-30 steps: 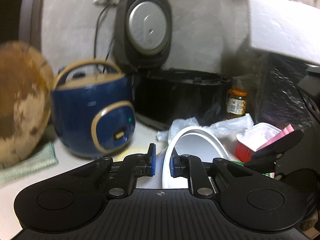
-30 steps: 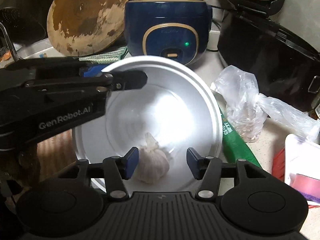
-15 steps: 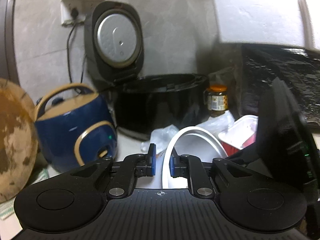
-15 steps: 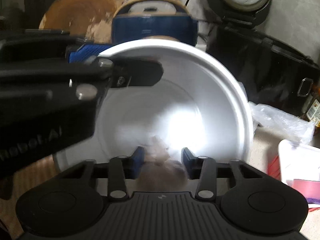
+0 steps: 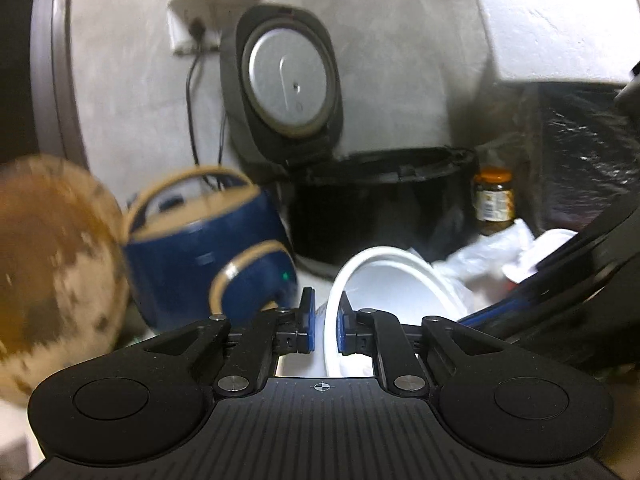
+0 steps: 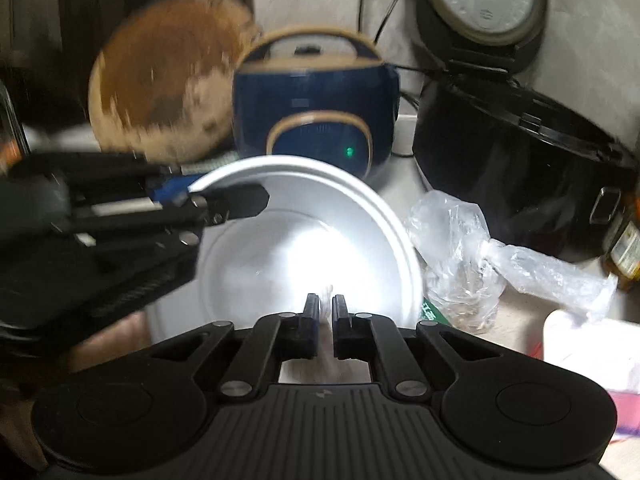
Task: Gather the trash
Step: 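Lift the white paper bowl with the left tool while the right tool reaches into it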
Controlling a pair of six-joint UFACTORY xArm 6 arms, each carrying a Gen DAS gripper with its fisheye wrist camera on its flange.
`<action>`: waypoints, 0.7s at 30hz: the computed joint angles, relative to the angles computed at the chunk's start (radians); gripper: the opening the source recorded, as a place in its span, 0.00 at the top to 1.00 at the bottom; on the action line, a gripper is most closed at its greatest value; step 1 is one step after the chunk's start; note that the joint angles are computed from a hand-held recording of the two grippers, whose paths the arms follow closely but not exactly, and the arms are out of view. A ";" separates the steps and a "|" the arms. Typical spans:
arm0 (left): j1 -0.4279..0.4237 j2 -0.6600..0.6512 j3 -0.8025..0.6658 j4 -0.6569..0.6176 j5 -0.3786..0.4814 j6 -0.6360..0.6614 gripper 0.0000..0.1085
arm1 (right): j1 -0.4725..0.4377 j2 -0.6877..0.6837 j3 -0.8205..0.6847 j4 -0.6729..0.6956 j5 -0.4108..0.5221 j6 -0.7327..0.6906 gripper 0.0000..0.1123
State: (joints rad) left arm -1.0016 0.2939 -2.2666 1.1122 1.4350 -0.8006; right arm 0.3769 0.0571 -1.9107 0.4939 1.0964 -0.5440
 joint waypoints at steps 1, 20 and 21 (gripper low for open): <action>-0.001 0.026 -0.035 0.028 0.006 0.058 0.87 | -0.016 0.003 -0.015 0.026 0.006 0.016 0.89; -0.005 -0.014 0.291 0.351 -0.172 0.558 0.89 | -0.141 -0.151 0.293 0.066 -0.136 0.133 0.76; -0.004 0.002 0.256 0.340 -0.152 0.543 0.90 | -0.142 -0.150 0.292 0.059 -0.133 0.134 0.76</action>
